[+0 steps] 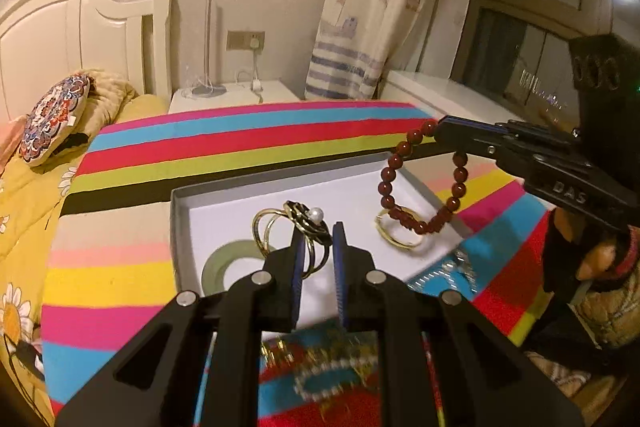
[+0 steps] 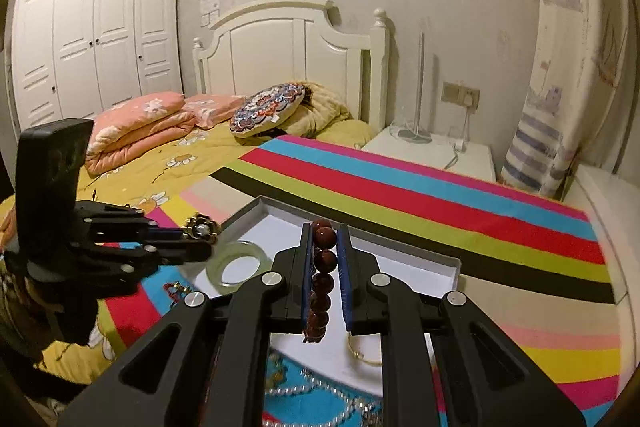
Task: Organize jewelry
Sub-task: 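Drop gold ring into box with left tool while right tool places bead bracelet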
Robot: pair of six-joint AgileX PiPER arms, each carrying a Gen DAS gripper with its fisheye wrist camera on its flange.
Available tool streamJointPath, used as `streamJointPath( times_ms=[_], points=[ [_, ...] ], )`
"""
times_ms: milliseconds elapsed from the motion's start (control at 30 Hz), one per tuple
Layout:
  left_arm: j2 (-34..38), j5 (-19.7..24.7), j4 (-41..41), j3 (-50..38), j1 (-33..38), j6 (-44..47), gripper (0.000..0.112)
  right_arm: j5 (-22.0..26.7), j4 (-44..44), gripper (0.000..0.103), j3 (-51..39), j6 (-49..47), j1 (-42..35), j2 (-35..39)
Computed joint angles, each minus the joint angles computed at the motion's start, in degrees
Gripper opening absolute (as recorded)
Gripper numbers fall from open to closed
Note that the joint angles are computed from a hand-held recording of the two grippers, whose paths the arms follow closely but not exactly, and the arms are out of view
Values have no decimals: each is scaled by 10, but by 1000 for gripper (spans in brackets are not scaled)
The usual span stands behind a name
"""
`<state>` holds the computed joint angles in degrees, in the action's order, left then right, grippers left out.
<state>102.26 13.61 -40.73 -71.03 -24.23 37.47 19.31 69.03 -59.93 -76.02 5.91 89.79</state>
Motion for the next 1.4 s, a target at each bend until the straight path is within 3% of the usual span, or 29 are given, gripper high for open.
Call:
streamJointPath(
  times_ms=[167,300,500,633,667,767,833,867,1000,1167,1400],
  points=[
    [96,55,205,-130,2,-200,13,34,-99,14,-79,134,11,81],
    [164,116,309,-227,7,-301,14,59,-156,14,-132,226,10,136],
    [245,217,372,-367,19,-363,16,73,-313,14,-221,410,1,217],
    [288,265,398,-446,18,-384,16,67,-336,15,-225,445,-13,231],
    [293,269,397,-454,19,-385,20,60,-341,15,-222,450,-14,230],
    [286,252,401,-438,20,-397,52,54,-334,22,-205,445,-22,217],
    [267,226,416,-402,19,-414,59,51,-311,57,-194,428,-32,207],
    [256,217,423,-384,18,-421,61,40,-282,63,-177,399,-36,194],
    [187,149,459,-276,25,-462,80,24,-232,63,-136,332,-53,148],
    [91,83,494,-163,54,-520,95,23,-173,65,-92,270,-94,91],
    [-47,2,603,-1,82,-647,101,41,-67,76,-17,155,-179,21]
  ],
)
